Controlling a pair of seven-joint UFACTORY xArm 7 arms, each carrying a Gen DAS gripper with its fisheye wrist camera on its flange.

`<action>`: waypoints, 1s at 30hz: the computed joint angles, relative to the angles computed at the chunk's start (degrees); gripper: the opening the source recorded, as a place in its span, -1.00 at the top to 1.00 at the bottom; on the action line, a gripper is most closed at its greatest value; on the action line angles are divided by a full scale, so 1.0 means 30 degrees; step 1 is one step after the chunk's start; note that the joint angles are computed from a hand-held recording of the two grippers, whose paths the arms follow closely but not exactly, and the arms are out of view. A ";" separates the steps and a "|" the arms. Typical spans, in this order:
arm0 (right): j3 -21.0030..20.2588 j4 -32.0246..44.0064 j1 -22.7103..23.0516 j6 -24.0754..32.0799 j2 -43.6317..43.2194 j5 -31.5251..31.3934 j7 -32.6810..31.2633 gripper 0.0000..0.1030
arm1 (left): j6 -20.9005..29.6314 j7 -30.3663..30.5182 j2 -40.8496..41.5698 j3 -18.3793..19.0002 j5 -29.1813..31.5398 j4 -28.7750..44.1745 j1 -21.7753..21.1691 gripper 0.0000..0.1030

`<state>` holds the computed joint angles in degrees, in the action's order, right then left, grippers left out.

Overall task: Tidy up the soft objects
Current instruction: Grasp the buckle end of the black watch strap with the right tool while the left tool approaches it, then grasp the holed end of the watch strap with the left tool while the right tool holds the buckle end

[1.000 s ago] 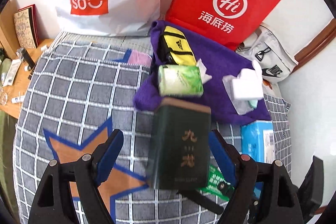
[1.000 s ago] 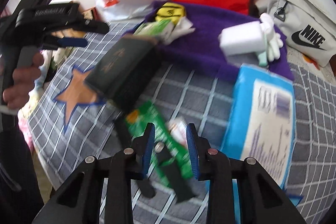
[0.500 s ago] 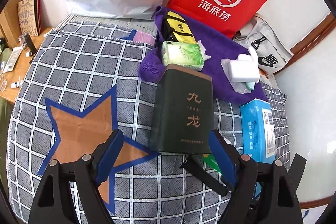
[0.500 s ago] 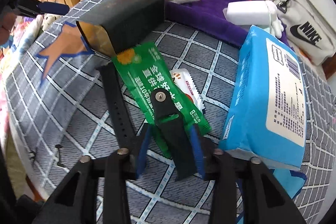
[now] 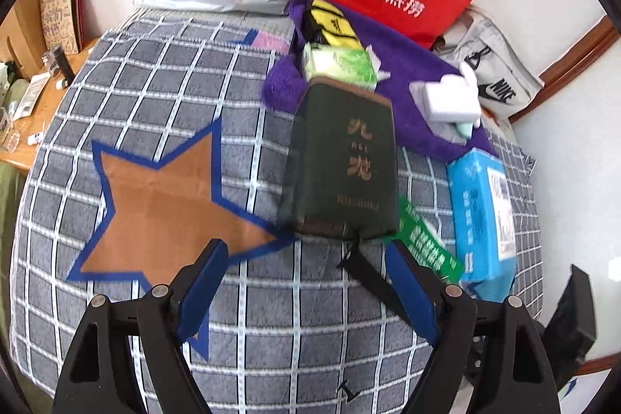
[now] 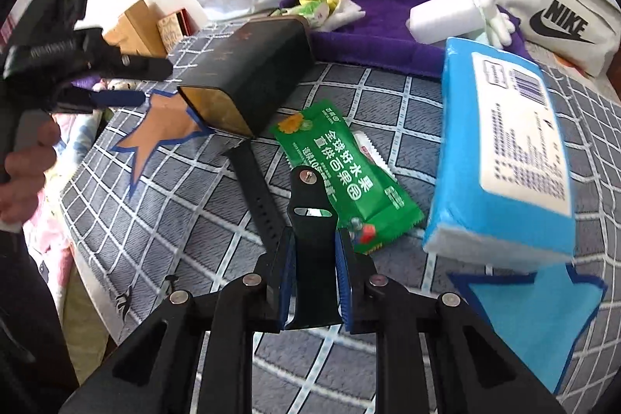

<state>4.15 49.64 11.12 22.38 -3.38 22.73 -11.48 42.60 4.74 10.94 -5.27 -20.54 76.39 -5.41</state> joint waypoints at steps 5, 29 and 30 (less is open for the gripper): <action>-0.0028 -0.1461 -0.0038 -0.0369 -0.1326 -0.0451 0.0779 0.61 | -0.0317 -0.0591 -0.1040 -0.0008 0.0539 -0.1571 -0.0357 -0.59; -0.4479 -0.6184 0.2102 -0.4483 -0.3497 0.1675 -0.0891 0.44 | -0.0710 -0.7655 0.0489 -0.0355 0.8218 -0.1969 -0.4002 -0.71; -0.5140 -0.6068 0.2852 -0.4460 -0.3447 0.3077 -0.2170 0.38 | -0.0639 -0.7898 0.0720 -0.0366 0.8528 -0.1734 -0.4139 -0.75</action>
<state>-11.26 31.44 19.67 9.00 -13.72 31.96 -17.99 40.68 -18.95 13.11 -6.37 5.04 71.19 -17.83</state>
